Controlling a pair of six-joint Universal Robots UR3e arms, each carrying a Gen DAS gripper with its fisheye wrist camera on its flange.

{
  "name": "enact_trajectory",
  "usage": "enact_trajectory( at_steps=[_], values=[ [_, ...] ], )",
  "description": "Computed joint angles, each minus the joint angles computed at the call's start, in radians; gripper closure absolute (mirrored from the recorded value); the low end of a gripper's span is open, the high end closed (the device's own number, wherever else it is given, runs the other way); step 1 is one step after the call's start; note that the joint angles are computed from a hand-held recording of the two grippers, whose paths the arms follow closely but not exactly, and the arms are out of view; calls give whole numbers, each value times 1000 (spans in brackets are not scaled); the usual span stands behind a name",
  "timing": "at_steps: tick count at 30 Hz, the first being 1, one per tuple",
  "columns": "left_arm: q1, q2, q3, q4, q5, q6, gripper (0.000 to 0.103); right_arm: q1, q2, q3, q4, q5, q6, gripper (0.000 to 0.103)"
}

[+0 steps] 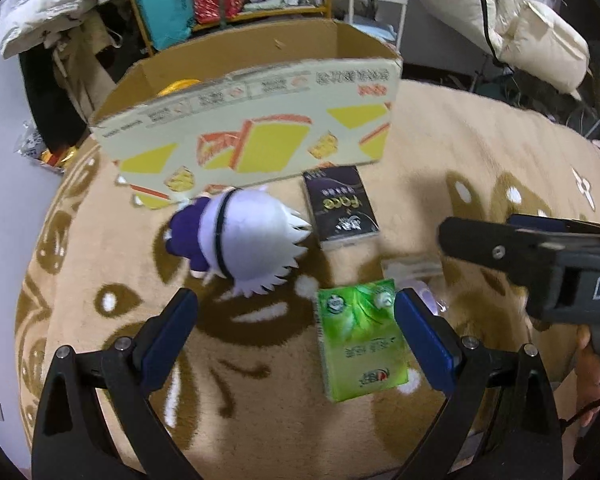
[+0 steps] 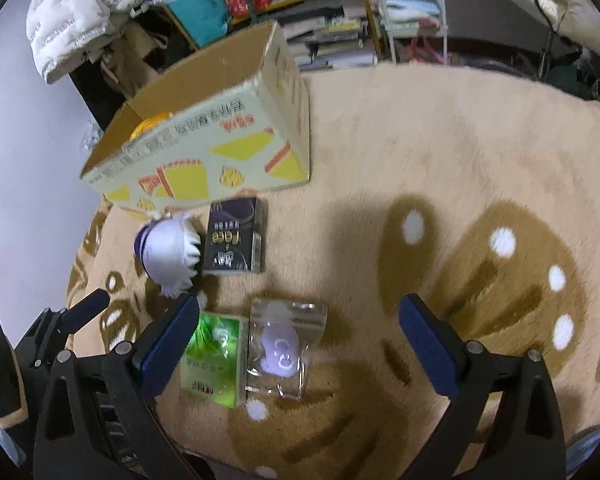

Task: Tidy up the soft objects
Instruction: 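Lower the left tool around the green tissue pack while the right tool lowers onto the clear bag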

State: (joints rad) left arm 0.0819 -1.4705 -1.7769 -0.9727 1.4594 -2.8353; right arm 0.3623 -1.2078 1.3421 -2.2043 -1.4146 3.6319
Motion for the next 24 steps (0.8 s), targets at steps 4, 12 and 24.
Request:
enact_trajectory(
  at_steps=[4,12,24],
  values=[
    [-21,-27,17,-18,3,3,6,-9,14,-4,30,36,10,0],
    [-56,-93,62,-68,2,-8,6,-19,55,-44,110,94,0,6],
    [-117,-182,117,-107,63,-30,6,4,127,-144,219,71,-11,8]
  ],
)
